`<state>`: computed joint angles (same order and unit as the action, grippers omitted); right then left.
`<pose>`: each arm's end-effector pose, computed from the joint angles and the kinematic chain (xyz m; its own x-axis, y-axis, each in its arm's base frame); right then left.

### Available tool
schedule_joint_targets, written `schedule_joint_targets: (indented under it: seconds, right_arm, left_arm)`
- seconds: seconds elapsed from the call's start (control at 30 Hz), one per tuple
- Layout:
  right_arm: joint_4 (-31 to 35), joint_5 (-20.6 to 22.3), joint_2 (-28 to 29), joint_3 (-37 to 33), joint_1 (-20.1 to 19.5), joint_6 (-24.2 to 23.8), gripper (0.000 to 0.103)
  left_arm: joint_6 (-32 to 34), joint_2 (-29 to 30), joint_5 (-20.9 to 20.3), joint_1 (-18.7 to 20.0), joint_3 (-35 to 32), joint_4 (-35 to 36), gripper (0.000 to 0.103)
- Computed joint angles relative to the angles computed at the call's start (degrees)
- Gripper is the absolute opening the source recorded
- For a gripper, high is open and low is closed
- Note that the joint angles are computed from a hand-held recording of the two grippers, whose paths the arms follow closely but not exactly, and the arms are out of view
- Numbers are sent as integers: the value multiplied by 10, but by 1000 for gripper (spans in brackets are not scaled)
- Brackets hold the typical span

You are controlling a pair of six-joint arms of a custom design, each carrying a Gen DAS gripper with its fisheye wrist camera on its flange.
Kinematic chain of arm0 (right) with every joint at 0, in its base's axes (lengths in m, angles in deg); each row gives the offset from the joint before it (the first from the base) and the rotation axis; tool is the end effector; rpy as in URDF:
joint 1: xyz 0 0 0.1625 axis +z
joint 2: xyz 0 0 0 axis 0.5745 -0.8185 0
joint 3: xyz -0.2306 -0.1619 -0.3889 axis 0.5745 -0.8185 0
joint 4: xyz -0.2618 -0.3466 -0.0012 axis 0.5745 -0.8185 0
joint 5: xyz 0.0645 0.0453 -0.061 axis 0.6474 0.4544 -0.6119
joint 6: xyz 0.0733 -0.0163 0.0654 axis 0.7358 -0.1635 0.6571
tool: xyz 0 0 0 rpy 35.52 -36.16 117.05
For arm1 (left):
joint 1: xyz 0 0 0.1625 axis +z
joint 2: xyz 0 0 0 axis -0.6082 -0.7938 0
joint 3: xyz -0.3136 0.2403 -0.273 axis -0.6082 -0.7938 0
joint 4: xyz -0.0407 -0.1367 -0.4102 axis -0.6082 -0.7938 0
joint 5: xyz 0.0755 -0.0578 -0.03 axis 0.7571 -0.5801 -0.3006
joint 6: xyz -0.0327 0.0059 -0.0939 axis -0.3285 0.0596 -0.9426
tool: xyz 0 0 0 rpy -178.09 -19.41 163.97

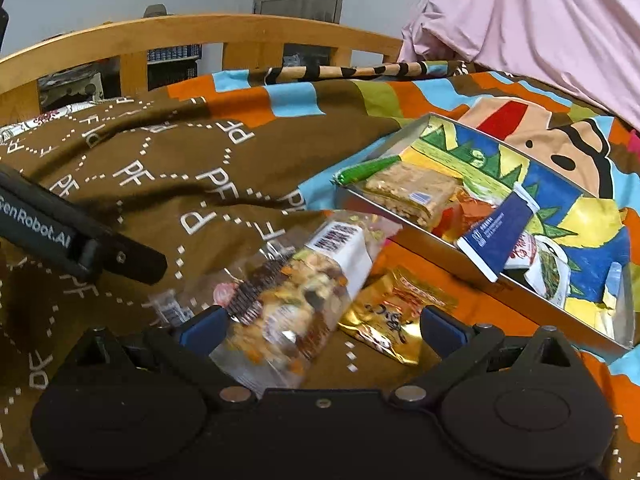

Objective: Organize snacks
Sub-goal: 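Move right tool to nut bar packet while left tool approaches dark chocolate packet, then close right tool on nut bar packet while left tool lowers to dark packet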

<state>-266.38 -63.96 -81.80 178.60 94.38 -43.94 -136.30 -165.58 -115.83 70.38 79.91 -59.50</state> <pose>0.3840 -0.3355 -0.0552 -0.4514 -0.6514 0.6099 -0.8819 0.4297 -0.1939 -0.0248 -0.2724 0.3599 -0.7766 -0.2353 -0.5844 0.2225 0.7655 -0.6038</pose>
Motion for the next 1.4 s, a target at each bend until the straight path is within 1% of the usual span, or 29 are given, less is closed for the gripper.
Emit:
schedule_joint_targets:
  seconds: [0.07, 0.1, 0.17, 0.23, 0.37, 0.43, 0.47, 0.53, 0.6, 0.63, 0.67, 0.7, 0.77, 0.83, 0.87, 0.9, 0.93, 1.03, 1.13, 1.2, 1.27, 1.3, 1.4]
  right_arm:
    - [-4, 8, 4, -2, 0, -6, 102]
    - [-6, 5, 7, -4, 1, -9, 102]
    - [-5, -11, 17, -10, 5, -14, 102]
    - [-19, -22, 26, -12, 6, -20, 102]
    - [-42, -60, 28, -11, 10, -30, 100]
    - [-73, -100, 33, -10, 15, -42, 99]
    - [-82, -110, 31, -8, 15, -41, 99]
    - [-84, -105, 19, 2, 6, -24, 97]
    - [-88, -77, 8, 11, -7, -13, 96]
    - [-95, -55, 6, 14, -15, -24, 96]
    - [-98, -43, 7, 14, -19, -35, 96]
    - [-91, -35, 7, 11, -21, -43, 96]
    - [-62, -24, 4, 7, -25, -40, 90]
    - [-40, -20, 5, 3, -26, -41, 74]
    - [-37, -22, 6, 2, -26, -45, 69]
    - [-36, -23, 7, 3, -25, -46, 58]
    - [-31, -24, 5, 4, -24, -42, 50]
    - [-4, -22, -10, 9, -22, -16, 50]
    - [57, -34, -34, 14, -15, 24, 50]
    - [94, -52, -50, 19, -7, 46, 50]
    - [115, -68, -64, 28, -1, 67, 50]
    - [126, -83, -70, 30, 5, 78, 50]
    - [137, -119, -78, 37, 14, 101, 50]
  left_arm:
    - [-10, -4, 2, -5, -1, 10, 103]
    - [-15, -5, 4, -6, -2, 15, 103]
    - [-24, -7, 7, -8, -3, 21, 103]
    - [-27, -9, 8, -9, -2, 19, 103]
    - [-21, -19, 13, -19, 3, 17, 103]
    - [-18, -22, 14, -26, 5, 20, 103]
    - [-12, -24, 15, -30, 7, 19, 103]
    - [7, -28, 18, -39, 13, 9, 103]
    - [36, -31, 20, -45, 20, -8, 103]
    - [45, -31, 22, -49, 24, -13, 103]
    - [58, -32, 24, -52, 28, -20, 103]
    - [71, -34, 24, -55, 32, -28, 103]
    - [102, -38, 24, -62, 40, -47, 103]
    - [131, -40, 24, -66, 49, -65, 103]
    - [144, -38, 25, -66, 53, -74, 103]
    - [156, -37, 26, -66, 56, -83, 103]
    - [168, -38, 27, -67, 60, -91, 102]
    - [198, -39, 29, -69, 69, -119, 102]
    - [237, -42, 27, -65, 79, -165, 102]
    - [280, -37, 20, -55, 89, -225, 102]
    - [314, -22, 12, -40, 95, -276, 102]
    - [333, -11, 8, -32, 99, -302, 101]
    - [399, 24, -6, -6, 111, -385, 100]
